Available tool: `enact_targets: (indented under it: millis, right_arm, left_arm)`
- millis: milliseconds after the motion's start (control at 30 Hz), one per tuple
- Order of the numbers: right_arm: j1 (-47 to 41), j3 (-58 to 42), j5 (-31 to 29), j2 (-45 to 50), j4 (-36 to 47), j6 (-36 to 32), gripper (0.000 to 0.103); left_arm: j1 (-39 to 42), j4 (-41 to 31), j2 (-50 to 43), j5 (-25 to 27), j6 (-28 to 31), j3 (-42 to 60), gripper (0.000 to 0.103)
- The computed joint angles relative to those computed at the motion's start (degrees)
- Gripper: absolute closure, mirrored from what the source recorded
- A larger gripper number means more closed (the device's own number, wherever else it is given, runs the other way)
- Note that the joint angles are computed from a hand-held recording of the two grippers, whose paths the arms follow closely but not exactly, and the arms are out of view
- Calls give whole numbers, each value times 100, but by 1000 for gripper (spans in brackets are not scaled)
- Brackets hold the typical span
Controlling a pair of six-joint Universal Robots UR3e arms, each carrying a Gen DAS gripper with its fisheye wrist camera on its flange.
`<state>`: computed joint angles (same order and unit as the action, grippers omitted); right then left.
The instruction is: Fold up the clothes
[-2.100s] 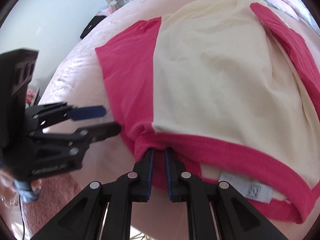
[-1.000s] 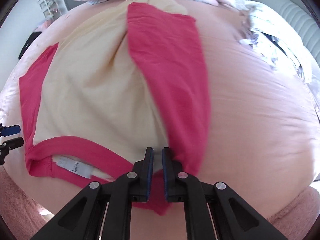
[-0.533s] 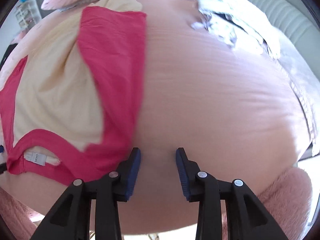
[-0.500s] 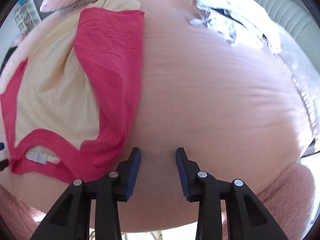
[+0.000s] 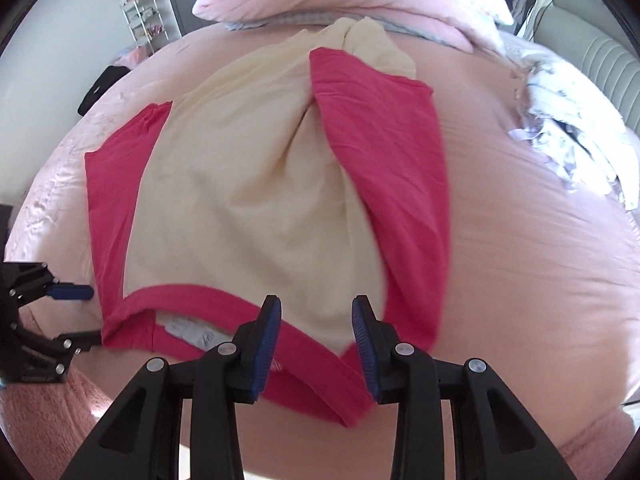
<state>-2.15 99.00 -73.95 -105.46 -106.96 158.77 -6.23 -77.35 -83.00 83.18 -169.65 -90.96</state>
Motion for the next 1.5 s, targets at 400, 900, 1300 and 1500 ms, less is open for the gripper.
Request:
enact_targets:
  millis: [400, 900, 1300, 1500]
  right_arm:
    - [-1232, 939, -55, -1122, 895, -1201, 65]
    - [154, -167, -671, 567, -1161, -309, 62]
    - [-1248, -1998, 864, 2062, 431, -194, 62]
    - [-1360, -3781, 1317, 3107, 2044, -814, 61]
  left_arm:
    - [181, 914, -74, 154, -958, -516, 50]
    - [125, 617, -3, -412, -1628, -58, 49]
    - [-21, 899, 59, -844, -1891, -73, 49]
    - [-219, 798, -2027, -1376, -2054, 2297, 49]
